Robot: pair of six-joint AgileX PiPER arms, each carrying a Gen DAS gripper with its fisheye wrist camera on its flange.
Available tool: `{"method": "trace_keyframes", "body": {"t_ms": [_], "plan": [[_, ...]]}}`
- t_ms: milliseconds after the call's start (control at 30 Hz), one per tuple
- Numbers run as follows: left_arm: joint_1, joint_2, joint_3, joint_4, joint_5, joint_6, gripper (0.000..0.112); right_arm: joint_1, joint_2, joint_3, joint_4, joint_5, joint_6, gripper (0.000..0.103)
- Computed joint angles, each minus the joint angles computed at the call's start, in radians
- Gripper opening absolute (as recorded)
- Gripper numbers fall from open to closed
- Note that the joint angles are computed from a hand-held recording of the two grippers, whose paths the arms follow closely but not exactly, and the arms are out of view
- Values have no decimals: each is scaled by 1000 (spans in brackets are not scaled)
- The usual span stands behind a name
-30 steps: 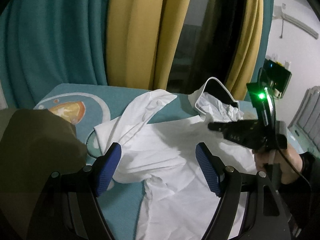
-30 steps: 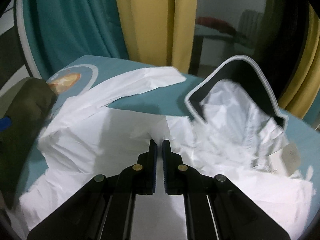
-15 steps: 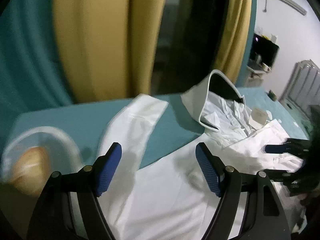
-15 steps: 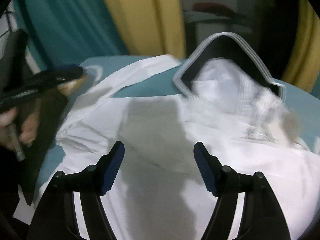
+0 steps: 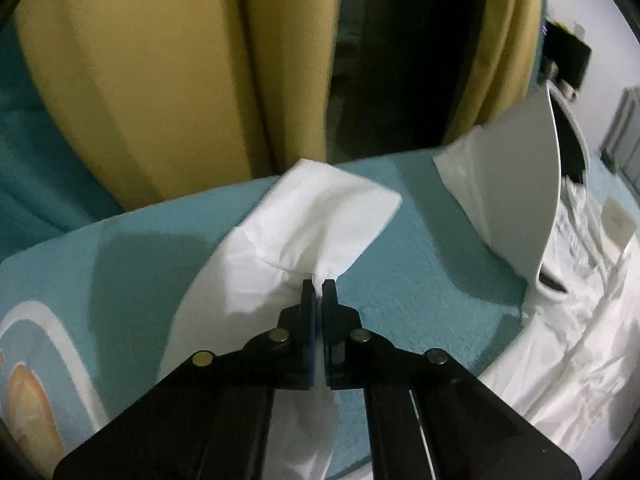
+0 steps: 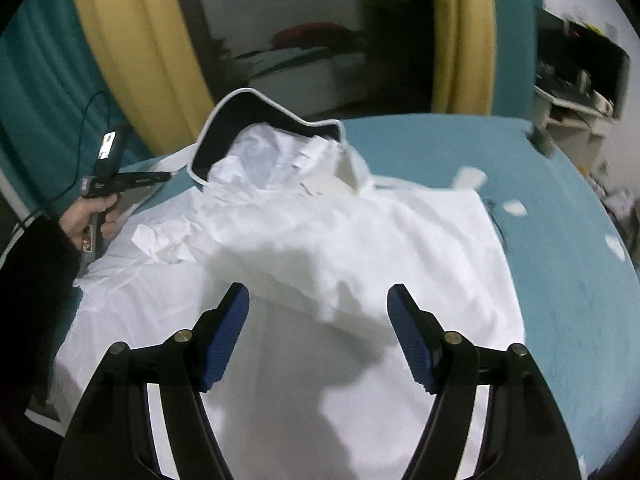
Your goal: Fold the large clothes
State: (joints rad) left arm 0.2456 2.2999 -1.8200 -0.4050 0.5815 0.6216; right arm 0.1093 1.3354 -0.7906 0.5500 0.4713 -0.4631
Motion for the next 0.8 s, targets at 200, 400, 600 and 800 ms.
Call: {"method": "trace_keyframes", "body": {"t_ms": [200,400,600,800], "plan": [[90,-304,265,-290,-44,235,3,-77,-71,105,259,18,-257,72],[67,-599,389,-361,-12,287,3,-197,-140,166,438,117,-479,72],[-107,-833,516,-300,-67,178,3,-389,-201,221,512,272,-657,72],[-405,-870,547,79,-185,-244,3,-635,-185,268,560,450,-849,72]]}}
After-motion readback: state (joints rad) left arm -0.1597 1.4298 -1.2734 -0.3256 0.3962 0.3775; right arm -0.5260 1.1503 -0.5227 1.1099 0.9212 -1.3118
